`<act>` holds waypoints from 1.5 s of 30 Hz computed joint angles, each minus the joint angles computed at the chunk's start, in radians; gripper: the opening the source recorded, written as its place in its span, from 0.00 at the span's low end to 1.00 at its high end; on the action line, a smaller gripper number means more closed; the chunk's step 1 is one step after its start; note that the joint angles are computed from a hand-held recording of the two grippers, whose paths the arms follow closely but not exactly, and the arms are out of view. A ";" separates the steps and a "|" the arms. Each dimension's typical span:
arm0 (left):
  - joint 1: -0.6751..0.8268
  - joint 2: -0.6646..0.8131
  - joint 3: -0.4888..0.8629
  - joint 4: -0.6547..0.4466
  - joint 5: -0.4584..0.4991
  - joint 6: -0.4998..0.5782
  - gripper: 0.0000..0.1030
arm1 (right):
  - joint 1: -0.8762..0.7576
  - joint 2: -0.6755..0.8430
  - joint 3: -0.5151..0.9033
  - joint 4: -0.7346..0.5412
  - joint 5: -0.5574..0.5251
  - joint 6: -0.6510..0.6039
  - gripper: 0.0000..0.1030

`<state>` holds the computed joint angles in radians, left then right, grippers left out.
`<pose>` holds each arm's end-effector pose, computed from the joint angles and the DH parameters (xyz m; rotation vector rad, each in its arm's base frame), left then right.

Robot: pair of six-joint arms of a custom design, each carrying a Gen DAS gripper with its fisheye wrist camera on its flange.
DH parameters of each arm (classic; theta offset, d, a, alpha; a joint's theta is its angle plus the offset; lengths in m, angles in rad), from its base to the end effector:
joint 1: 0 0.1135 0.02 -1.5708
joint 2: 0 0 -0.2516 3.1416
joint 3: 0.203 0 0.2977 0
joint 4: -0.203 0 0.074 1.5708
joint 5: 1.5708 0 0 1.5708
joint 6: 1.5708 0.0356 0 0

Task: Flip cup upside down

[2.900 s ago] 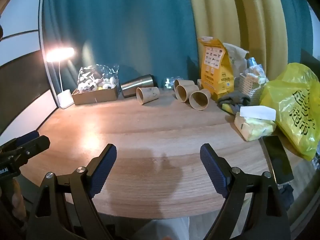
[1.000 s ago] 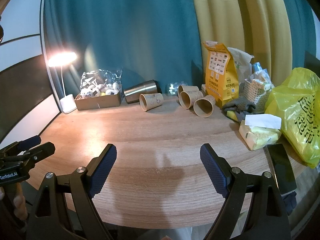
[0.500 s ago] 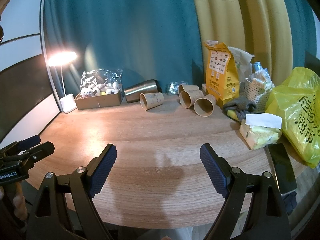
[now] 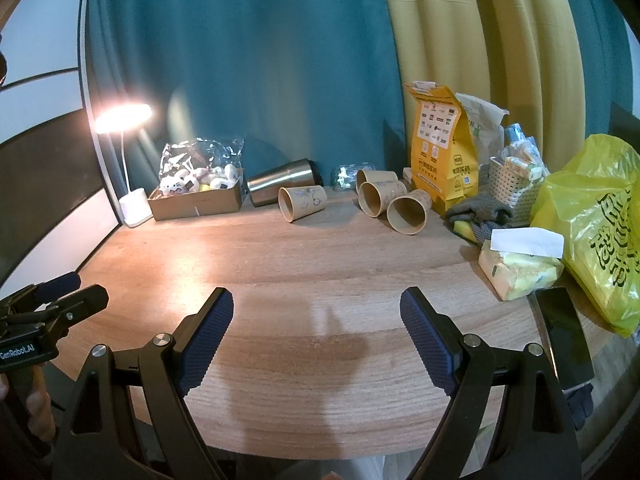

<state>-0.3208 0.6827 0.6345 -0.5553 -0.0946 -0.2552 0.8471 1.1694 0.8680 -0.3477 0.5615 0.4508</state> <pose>0.1994 -0.0627 0.2560 0.0173 2.1800 -0.2262 0.2135 0.2129 0.2529 -0.1180 2.1080 0.1470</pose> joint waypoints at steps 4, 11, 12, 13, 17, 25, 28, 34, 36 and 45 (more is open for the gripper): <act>0.000 0.000 0.000 -0.001 0.000 0.000 0.87 | -0.002 -0.001 -0.002 0.002 -0.002 -0.002 0.85; 0.004 -0.004 -0.002 -0.002 0.005 0.002 0.87 | -0.007 0.002 -0.002 0.005 -0.007 -0.005 0.85; 0.003 0.000 0.000 -0.001 0.005 0.001 0.87 | -0.007 0.002 -0.002 0.005 -0.007 -0.006 0.85; 0.004 0.005 0.001 0.001 0.006 0.000 0.87 | -0.011 -0.002 -0.008 0.013 -0.010 -0.011 0.85; 0.013 0.012 0.001 0.010 0.012 0.003 0.87 | -0.016 -0.002 -0.008 0.014 -0.015 -0.013 0.85; 0.020 0.053 0.008 0.034 0.020 0.005 0.87 | -0.021 0.000 -0.006 0.009 -0.019 -0.010 0.85; 0.024 0.092 0.021 0.049 0.029 0.015 0.87 | -0.027 -0.002 -0.014 0.019 -0.018 -0.010 0.85; 0.042 0.286 0.112 0.137 0.083 0.078 0.87 | -0.127 -0.009 -0.060 0.082 -0.079 -0.009 0.85; 0.043 0.401 0.177 0.179 0.087 0.109 0.87 | -0.171 0.017 -0.056 0.099 -0.118 -0.027 0.85; 0.015 0.972 0.652 0.207 0.132 0.209 0.87 | -0.383 0.196 0.012 0.225 -0.258 -0.094 0.85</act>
